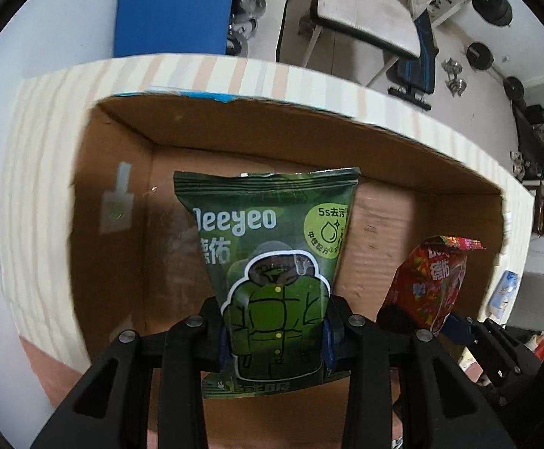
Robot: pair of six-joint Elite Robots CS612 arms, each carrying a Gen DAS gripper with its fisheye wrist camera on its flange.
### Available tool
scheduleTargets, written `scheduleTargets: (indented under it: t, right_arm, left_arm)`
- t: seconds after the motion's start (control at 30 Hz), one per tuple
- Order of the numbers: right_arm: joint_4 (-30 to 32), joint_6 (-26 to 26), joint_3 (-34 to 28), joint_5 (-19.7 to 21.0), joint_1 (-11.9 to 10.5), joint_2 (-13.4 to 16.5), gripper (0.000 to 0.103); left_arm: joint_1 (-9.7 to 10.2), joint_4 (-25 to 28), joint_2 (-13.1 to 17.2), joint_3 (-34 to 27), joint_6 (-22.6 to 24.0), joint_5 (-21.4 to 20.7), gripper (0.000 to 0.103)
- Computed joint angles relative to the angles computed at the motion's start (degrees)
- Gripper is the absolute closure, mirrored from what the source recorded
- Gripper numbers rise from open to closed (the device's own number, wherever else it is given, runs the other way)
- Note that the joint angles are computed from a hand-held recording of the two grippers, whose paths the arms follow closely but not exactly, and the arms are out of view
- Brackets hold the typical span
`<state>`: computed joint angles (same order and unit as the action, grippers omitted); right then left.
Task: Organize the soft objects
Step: 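Carry both packs into the box and open both tools to release them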
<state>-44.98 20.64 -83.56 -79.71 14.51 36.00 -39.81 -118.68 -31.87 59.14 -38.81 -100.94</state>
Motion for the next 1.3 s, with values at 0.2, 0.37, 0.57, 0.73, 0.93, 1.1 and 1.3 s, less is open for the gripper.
scheduleTargets:
  t: [0.2, 0.37, 0.57, 0.73, 0.93, 1.1, 1.3]
  right_arm:
    - [-1.53, 1.01, 3.34, -1.52, 0.47, 0.55, 0.058]
    - [-2.60, 1.19, 4.88, -1.54, 0.46, 0.57, 0.057]
    - [-2.74, 0.53, 4.96, -3.15, 0.62, 0.26, 0.015]
    - [-0.20, -0.78, 4.80, -5.27, 0.87, -0.60, 0.011]
    - [2.39, -1.63, 1.52, -7.62, 1.09, -0.64, 0.000]
    - [3.09, -1.97, -2.33, -7.15, 1.12, 0.23, 0.000]
    - [3.76, -1.44, -6.96, -7.78, 1.55, 1.04, 0.000]
  left_arm:
    - [0.53, 1.49, 2.67, -2.80, 2.92, -2.26, 0.070]
    - [0.28, 3.37, 3.00, -3.52, 4.08, -0.58, 0.067]
    - [-0.90, 0.68, 0.68, -0.26, 5.94, 6.34, 0.023]
    - [-0.95, -2.49, -1.71, 3.91, 4.60, 6.61, 0.008]
    - [-1.99, -5.91, -5.70, 10.00, 3.13, 10.89, 0.006]
    - [-3.41, -9.31, -9.53, 15.48, 2.34, 14.91, 0.002]
    - [-4.82, -13.38, -13.24, 20.75, 1.28, 18.21, 0.002]
